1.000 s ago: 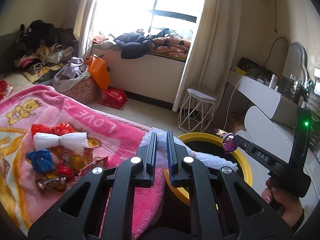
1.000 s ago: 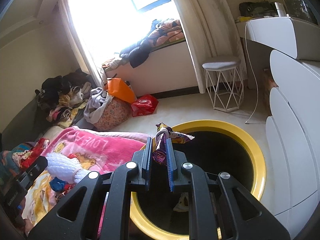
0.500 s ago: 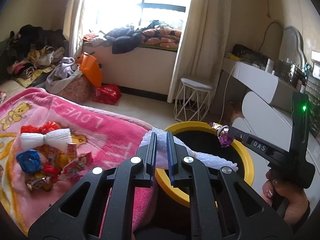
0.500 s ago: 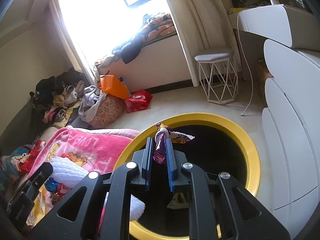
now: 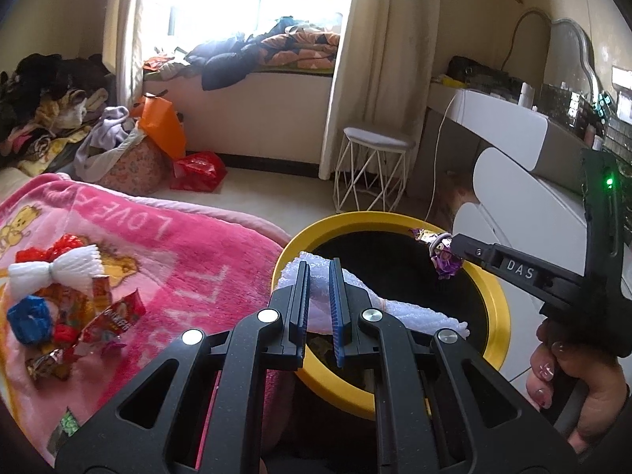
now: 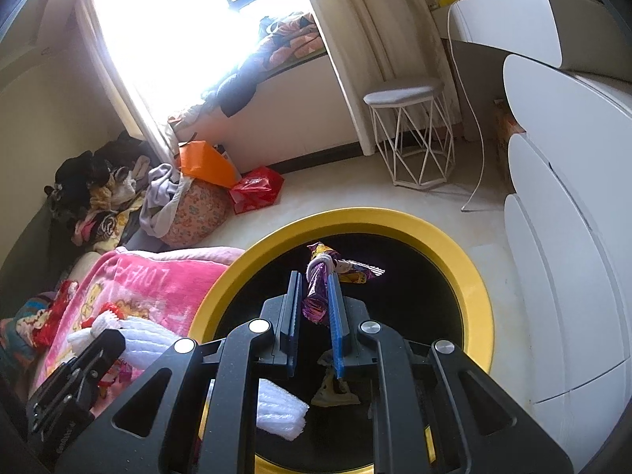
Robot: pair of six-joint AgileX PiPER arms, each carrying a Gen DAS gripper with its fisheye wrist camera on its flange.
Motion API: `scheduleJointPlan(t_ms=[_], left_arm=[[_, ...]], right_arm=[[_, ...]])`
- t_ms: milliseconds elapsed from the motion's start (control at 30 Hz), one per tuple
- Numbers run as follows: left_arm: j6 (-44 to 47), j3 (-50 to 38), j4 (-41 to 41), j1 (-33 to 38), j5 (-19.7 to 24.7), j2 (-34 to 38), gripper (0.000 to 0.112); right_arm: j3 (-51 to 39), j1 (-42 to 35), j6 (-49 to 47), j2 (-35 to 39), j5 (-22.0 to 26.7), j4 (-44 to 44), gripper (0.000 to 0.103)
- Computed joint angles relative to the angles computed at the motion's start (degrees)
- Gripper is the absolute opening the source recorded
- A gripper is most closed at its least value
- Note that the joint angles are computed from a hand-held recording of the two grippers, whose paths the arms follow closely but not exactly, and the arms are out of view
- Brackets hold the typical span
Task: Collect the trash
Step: 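Carry both held items over the yellow bin and open both tools, then move both open tools back toward the remaining trash on the blanket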
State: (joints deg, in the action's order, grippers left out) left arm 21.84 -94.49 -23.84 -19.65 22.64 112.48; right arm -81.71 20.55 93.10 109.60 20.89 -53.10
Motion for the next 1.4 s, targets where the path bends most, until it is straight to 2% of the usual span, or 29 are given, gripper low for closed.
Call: scheduleJointPlan(t_ms=[200,333,367,400,433,467,533,567,600,1000,1167,1233,1400], left_arm=[[-0.18,-1.35,-0.28,-0.23,0.51,1.22,0.007],[1.04,-3.15,-2.31,0.17,2.41,2.25,0.012],[0.92,-3.66,-2.77,0.42,3.12,2.55,0.023],[0.15,-4.02,-2.92,0.79,3.71,2.74,0.045],[0.05,-4.12,-3.89,1.23,4.21,2.8,0.054],[0.84,-3.91,-5.55,1.73,4.36,2.71,0.062],[2.47,-3.0,-8.75,2.81,4.2,2.2,0.067],[2.35,-2.52,-9.23,3.2,3.98,1.88,0.076],[2.56,-2.0,-9.8,3.45,3.72,1.54,0.08],[4.49,4.14,-12.7,6.11,-0.27,-4.27,0.087],[4.12,5.4,-12.5,7.42,-0.61,-5.84,0.09],[4.06,5.78,-12.54,8.16,-0.61,-6.31,0.091],[4.04,7.55,-12.85,10.19,-1.16,-8.01,0.092]], right_arm=[[0.26,-0.34,-0.14,0.04,-0.36,0.41,0.014],[0.2,-0.74,-1.26,0.27,-0.46,2.81,0.021],[0.56,-0.99,-0.66,0.18,-0.94,3.06,0.025],[0.76,-1.31,-0.33,0.14,-1.31,3.46,0.034],[0.92,-1.47,0.32,0.12,-1.49,3.38,0.04],[1.4,-1.49,1.83,-0.08,-1.53,2.49,0.04],[1.63,-1.38,2.48,-0.35,-0.96,1.86,0.041],[1.73,-1.24,3.05,-0.44,-0.8,1.27,0.042],[1.41,-1.07,3.1,-0.37,-0.4,1.19,0.044],[0.83,0.77,3.8,-1.04,1.49,-2.08,0.049],[0.12,1.7,3.15,-1.42,1.17,-3.12,0.054],[-0.36,2.22,2.77,-1.46,1.34,-3.26,0.059],[-1.89,3.74,0.97,-1.19,1.6,-3.65,0.061]])
